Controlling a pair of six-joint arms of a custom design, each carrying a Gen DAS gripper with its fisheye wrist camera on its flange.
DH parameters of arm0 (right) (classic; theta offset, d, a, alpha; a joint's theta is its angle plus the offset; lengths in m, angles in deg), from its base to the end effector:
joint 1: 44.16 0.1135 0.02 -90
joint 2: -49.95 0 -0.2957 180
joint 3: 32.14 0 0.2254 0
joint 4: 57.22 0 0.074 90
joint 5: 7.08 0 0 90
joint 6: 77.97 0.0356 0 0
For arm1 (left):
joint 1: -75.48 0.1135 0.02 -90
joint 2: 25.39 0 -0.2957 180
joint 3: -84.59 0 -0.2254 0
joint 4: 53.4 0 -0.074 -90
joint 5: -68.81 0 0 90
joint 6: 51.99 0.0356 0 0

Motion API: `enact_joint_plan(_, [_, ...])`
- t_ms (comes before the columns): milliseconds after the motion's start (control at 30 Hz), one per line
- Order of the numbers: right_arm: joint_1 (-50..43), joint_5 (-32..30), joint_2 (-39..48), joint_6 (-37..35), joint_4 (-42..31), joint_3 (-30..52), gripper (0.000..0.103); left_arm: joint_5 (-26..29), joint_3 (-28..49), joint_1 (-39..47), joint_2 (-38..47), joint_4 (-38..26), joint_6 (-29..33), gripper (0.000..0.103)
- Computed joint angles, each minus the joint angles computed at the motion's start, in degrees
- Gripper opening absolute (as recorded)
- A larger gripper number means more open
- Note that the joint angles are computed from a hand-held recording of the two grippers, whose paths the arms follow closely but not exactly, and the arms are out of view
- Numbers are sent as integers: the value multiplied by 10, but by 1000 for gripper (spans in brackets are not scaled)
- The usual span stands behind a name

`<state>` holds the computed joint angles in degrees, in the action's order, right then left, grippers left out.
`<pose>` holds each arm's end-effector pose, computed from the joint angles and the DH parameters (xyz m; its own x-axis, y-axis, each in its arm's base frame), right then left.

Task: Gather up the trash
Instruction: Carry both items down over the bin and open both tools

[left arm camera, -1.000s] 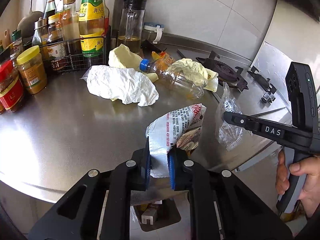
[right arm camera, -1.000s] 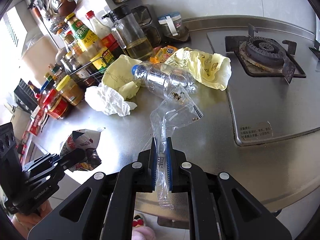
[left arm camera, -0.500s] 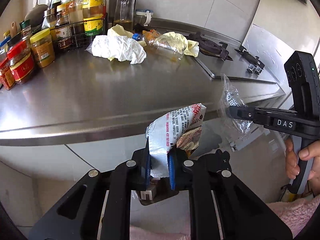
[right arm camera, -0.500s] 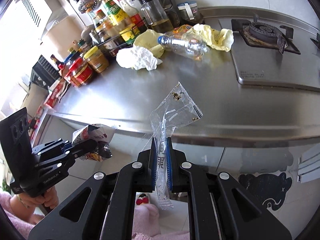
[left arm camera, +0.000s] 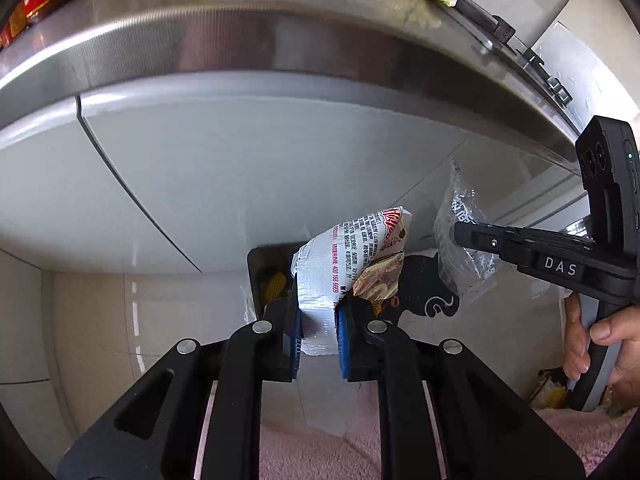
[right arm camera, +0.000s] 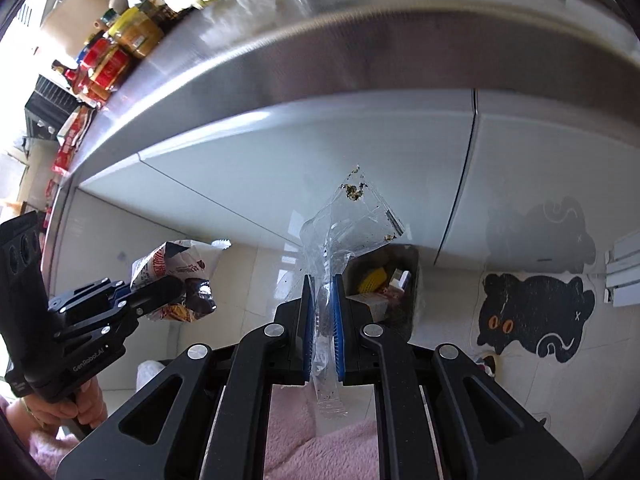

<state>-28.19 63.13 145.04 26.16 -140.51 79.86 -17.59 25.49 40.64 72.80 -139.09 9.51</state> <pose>0.2899 0.0955 0.3751 -0.9492 -0.0327 -0.3128 -0.1625 0.9026 0.3986 0.2612 -0.1845 0.3956 -0.9258 0.0642 -0.3726 0.1728 0.9484 -0.2659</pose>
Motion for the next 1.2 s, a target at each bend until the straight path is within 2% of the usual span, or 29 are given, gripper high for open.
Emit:
enact_joint_plan(133, [-8,-16,2,48,96,-118,10,7,-118,-3,-4,81,-24,13])
enact_joint_plan(300, [3,3,26,81,172,-190,10,11,-196,-14,14,148,-42,13])
enact_joint_plan(533, [18,14,68,106,209,-200,10,33,-227,-19,62,200,-56,13])
enact_joint_plan(800, [25,22,117,116,228,-190,11,49,-227,-9,122,223,-36,14])
enact_joint_plan(933, [26,14,133,129,230,-184,13,46,-234,-8,127,223,-38,24])
enact_joint_plan(1100, [27,5,149,132,227,-176,14,52,-233,-2,129,218,-35,29])
enact_joint_plan(1167, [25,2,154,136,223,-172,14,56,-235,1,133,223,-35,40])
enact_joint_plan(1200, [25,1,156,137,221,-169,14,57,-237,4,135,226,-33,42])
